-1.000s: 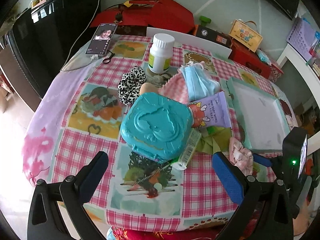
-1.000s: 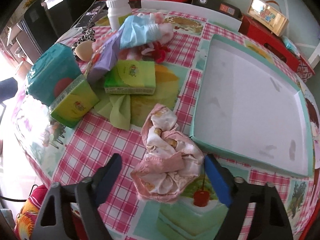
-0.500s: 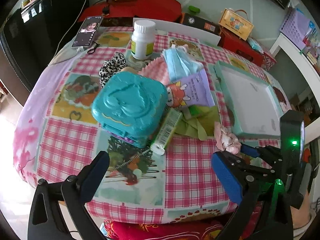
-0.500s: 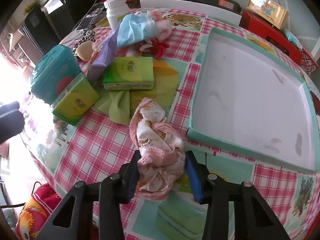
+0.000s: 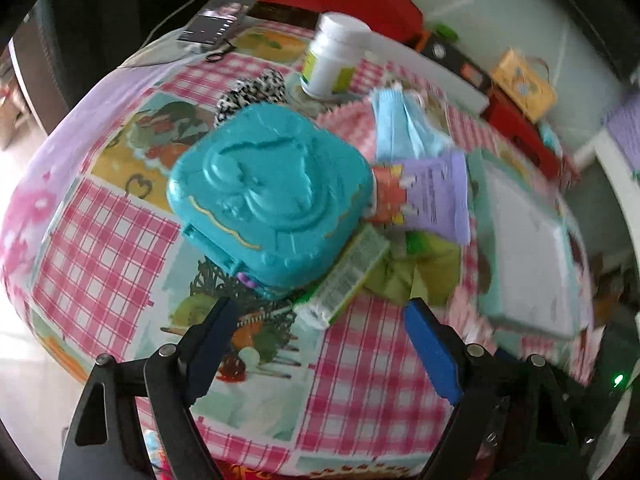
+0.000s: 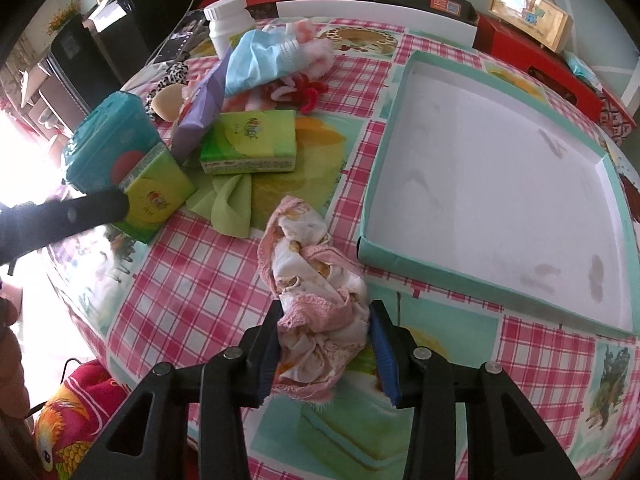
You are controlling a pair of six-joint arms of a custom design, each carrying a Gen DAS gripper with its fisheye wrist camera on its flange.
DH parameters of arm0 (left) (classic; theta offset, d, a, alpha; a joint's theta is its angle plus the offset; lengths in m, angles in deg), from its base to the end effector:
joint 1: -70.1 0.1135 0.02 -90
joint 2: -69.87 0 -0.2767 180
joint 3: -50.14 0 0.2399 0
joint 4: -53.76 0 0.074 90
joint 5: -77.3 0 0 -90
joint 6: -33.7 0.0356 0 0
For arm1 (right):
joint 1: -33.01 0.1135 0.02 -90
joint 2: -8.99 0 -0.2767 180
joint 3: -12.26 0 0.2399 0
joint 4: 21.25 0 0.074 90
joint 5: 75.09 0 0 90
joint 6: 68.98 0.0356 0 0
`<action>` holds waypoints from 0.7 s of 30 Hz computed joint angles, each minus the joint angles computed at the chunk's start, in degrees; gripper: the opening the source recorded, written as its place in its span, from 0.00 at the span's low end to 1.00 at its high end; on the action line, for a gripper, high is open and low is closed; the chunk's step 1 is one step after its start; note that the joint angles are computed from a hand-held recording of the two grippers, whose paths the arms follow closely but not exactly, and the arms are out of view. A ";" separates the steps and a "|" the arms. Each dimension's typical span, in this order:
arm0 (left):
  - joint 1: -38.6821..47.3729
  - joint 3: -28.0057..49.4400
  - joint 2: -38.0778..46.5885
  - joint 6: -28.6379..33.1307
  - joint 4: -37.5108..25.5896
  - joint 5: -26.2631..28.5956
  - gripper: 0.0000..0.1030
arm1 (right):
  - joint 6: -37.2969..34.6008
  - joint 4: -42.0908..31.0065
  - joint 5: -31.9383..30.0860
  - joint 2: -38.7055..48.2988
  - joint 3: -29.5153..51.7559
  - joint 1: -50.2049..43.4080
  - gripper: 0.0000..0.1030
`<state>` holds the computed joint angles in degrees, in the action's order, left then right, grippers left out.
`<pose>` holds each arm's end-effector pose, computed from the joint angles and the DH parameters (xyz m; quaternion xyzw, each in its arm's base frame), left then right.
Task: Organize soft objects
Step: 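Grasp the pink floral cloth with the right gripper while the left tool moves toward the green tissue pack, then grasp the green tissue pack with the left gripper while the right gripper holds the cloth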
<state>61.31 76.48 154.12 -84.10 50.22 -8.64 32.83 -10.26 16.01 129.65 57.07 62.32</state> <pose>0.1697 -0.0288 0.0894 -0.1513 0.9567 -0.1099 0.2232 0.2325 0.1298 0.0197 -0.1464 0.9649 0.0677 0.2071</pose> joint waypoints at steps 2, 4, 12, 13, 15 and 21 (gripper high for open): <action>0.54 -0.77 -1.87 -0.99 -0.30 -0.98 0.84 | -0.01 -0.05 -0.04 -0.24 -0.13 0.06 0.43; 1.42 -1.52 -3.33 -1.97 -0.28 -1.78 0.84 | -0.07 0.20 -0.20 -0.24 -0.30 -0.08 0.43; 6.14 -2.00 0.42 -3.36 3.76 0.53 0.84 | -0.04 0.32 0.00 -0.15 -0.28 0.00 0.43; 6.53 -1.93 1.24 -3.33 4.17 0.67 0.84 | 0.02 0.22 0.05 -0.11 -0.17 0.06 0.43; 6.99 -1.27 3.56 -3.04 4.49 1.54 0.84 | 0.10 0.08 0.32 -0.17 -0.17 0.27 0.43; 5.06 0.26 8.27 -2.90 4.77 3.65 0.84 | 0.17 -0.03 0.34 -0.48 -0.37 0.29 0.43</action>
<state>66.37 76.74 162.40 -87.00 54.99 -4.99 33.00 -10.29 16.36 129.17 56.70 62.61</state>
